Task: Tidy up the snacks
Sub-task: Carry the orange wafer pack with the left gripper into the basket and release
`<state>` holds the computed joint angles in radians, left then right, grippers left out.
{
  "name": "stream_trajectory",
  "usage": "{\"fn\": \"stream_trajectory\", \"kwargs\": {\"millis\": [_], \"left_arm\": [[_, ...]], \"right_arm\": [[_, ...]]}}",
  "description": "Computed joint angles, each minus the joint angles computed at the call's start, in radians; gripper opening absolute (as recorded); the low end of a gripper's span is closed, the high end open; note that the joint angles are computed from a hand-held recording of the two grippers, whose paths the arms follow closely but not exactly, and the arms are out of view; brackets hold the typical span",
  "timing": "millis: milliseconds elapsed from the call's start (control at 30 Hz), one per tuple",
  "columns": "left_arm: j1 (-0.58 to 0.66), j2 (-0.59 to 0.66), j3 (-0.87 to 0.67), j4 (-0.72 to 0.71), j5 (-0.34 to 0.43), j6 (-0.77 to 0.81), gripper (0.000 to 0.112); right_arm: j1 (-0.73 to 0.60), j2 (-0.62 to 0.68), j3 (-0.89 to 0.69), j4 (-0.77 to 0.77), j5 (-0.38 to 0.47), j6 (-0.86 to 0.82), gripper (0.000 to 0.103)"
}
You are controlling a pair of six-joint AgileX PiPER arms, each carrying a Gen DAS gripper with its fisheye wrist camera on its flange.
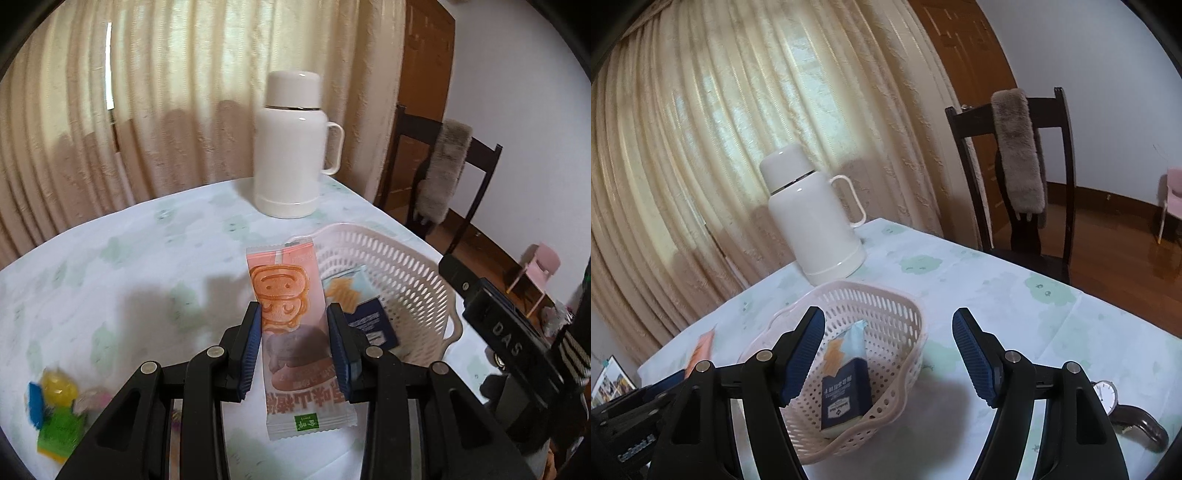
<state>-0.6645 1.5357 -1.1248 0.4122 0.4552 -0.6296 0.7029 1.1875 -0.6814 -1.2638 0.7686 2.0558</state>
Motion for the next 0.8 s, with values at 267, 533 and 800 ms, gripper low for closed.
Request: {"fn": "stream_trajectory", "kwargs": {"millis": [267, 533, 800], "left_arm": [[-0.027, 0.095, -0.089, -0.009, -0.008, 0.014, 0.041], [0.003, 0.090, -0.075, -0.061, -0.039, 0.039, 0.065], [0.021, 0.041, -0.020, 0.011, -0.013, -0.055, 0.071]], "right_arm": [[0.011, 0.008, -0.011, 0.005, 0.028, -0.005, 0.073], [-0.022, -0.012, 0.004, 0.009, 0.020, 0.020, 0.074], [-0.026, -0.011, 0.003, 0.006, 0.017, 0.012, 0.074]]}}
